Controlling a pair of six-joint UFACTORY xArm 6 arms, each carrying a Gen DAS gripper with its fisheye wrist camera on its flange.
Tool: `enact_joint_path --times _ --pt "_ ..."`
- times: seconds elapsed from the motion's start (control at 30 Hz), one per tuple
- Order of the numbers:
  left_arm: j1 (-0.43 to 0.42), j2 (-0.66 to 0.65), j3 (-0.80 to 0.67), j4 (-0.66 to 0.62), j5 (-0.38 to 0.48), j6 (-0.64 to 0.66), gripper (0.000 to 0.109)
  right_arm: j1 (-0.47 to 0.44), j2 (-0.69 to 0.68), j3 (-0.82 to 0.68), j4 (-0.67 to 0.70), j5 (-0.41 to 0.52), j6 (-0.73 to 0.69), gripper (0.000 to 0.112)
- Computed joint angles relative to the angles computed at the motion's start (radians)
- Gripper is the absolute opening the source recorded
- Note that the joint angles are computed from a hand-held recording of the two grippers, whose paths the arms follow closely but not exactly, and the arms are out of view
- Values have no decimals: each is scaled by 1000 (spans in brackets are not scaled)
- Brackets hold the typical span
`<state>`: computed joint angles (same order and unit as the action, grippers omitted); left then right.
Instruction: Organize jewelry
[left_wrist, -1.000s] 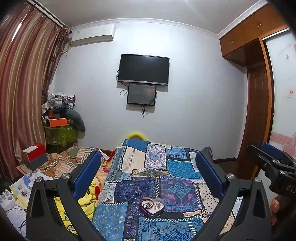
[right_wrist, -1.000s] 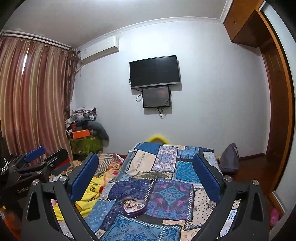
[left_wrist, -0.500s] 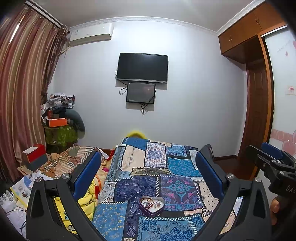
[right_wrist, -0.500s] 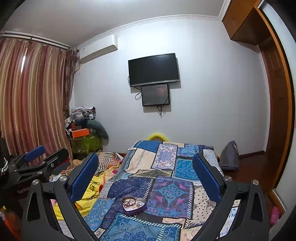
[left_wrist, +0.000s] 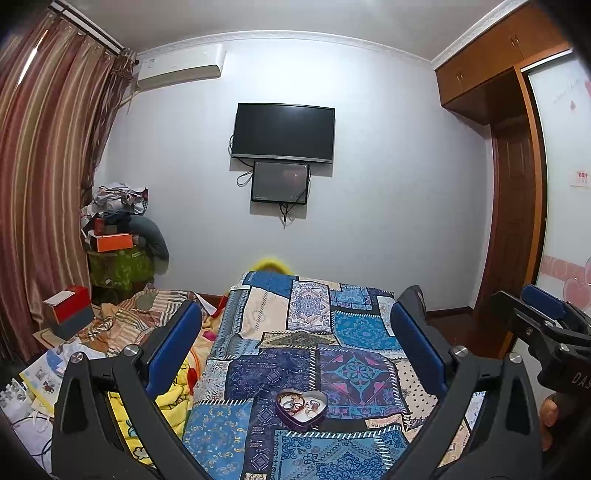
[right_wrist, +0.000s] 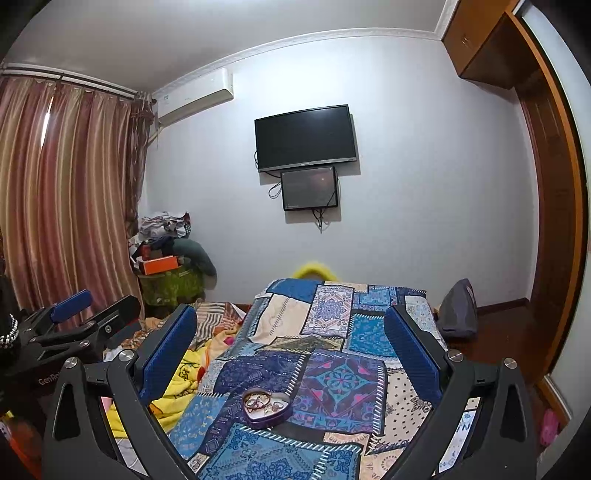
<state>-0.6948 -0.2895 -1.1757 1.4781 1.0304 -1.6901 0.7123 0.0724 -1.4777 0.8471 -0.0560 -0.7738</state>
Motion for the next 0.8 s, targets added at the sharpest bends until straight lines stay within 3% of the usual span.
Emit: enact_joint_path --times 0.3,0.8 --pt "7 -6 6 -2 -22 5 102 -6 4 2 -72 1 69 101" --pt "24 -11 10 -10 -73 -2 102 -3 5 2 -63 -7 60 101"
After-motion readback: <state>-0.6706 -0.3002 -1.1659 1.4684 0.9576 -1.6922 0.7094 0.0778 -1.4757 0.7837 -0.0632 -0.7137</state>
